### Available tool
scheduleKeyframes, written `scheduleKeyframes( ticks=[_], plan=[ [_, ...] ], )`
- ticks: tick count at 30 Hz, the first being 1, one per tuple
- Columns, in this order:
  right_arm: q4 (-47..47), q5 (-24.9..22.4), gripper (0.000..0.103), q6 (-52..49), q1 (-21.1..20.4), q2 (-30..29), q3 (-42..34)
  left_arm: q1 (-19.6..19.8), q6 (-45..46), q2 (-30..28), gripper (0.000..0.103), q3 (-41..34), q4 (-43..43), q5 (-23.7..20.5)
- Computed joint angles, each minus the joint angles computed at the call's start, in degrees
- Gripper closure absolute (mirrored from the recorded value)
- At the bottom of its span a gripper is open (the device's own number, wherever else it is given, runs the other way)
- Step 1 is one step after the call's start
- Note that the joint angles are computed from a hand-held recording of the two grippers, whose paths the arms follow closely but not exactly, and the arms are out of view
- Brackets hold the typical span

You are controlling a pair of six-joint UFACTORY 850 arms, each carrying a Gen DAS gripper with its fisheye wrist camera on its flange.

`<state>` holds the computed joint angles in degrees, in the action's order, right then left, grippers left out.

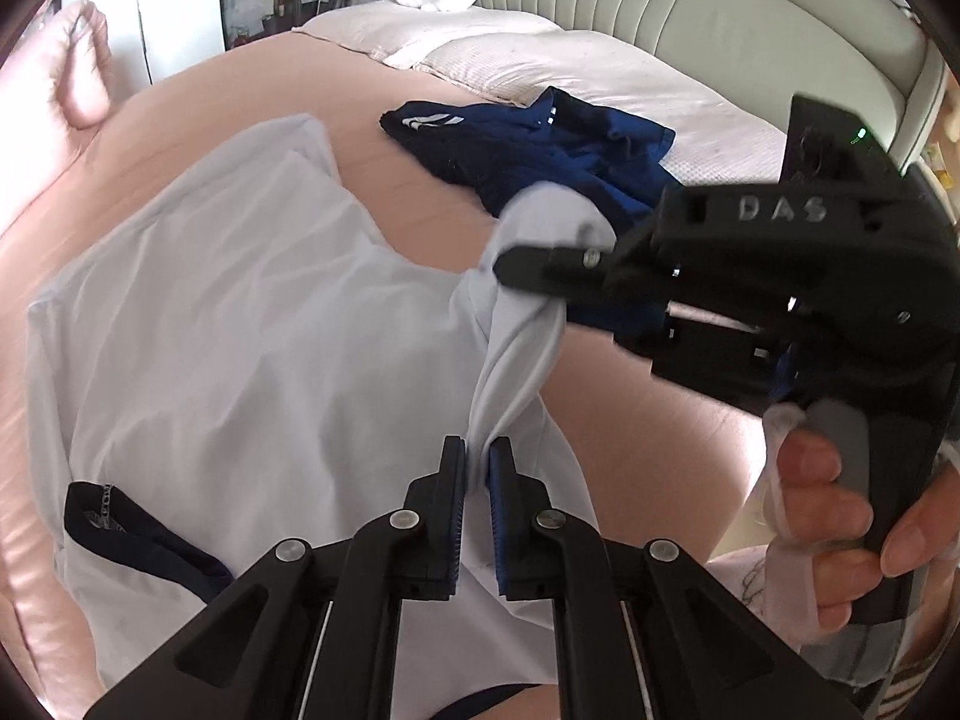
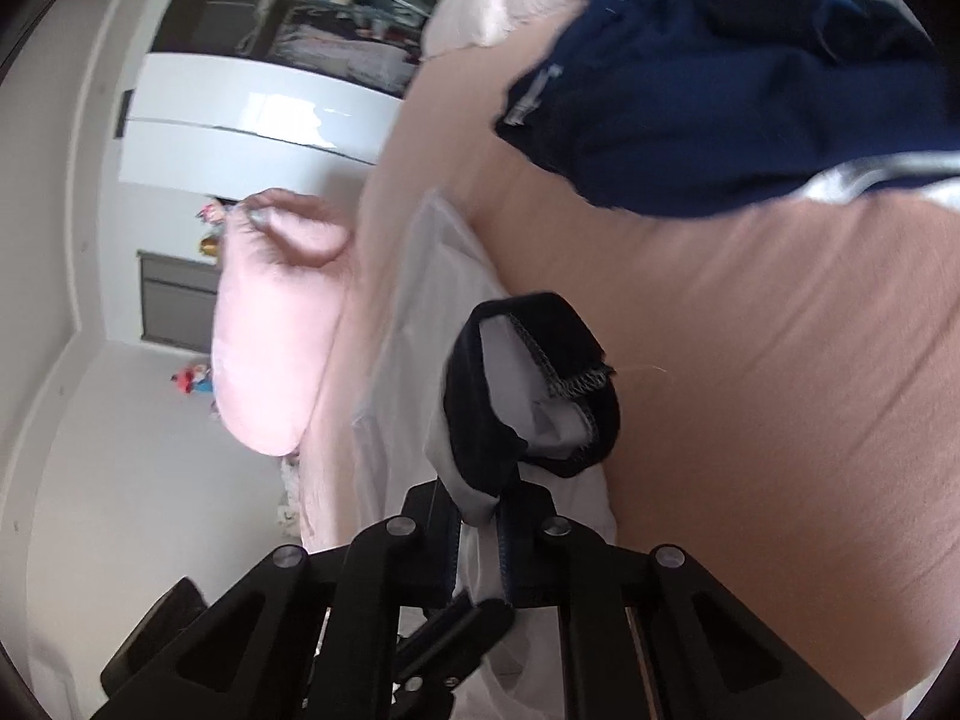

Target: Fold clothes

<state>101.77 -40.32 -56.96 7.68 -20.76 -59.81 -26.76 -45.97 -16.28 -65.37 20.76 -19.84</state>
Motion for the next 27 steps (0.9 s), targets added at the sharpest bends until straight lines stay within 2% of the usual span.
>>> scheduleKeyframes(
  ticks=[4,7,10,13,17,21,24,27],
  plan=[
    [1.21,-0.83,0.094,-4.26,0.06,0.48,-0.26,0.09,7.89,-1.13,0.096,-1.74,-6.48,-2.33],
    [1.93,-2.55,0.094,-5.46,0.25,-0.13,-1.11,0.57,14.52,-1.63,0.096,-2.56,-13.33,-1.89],
    [2.66,-3.99,0.094,-7.37,0.39,-0.09,-1.21,0.33,10.89,-2.26,0.095,-3.77,-10.38,-3.12],
    [2.59,-5.27,0.094,-8.29,0.53,-0.14,-1.23,0.73,10.59,-2.41,0.095,-4.31,-11.72,-3.72],
    [2.04,-6.46,0.094,-7.73,0.38,-0.16,-1.14,1.36,10.79,-1.29,0.095,-3.50,-13.68,-1.60],
    [2.21,-7.65,0.094,-8.05,0.24,-0.24,-1.05,1.09,8.15,-1.77,0.094,-4.41,-9.97,-2.09],
    [1.40,-8.57,0.094,-8.27,0.43,-0.61,-1.56,0.41,6.14,-1.95,0.094,-4.34,-6.15,-0.53],
    [0.98,-9.77,0.092,-8.64,0.51,-0.86,-1.74,0.36,-0.74,-1.03,0.094,-2.47,-0.86,2.55]
  ],
)
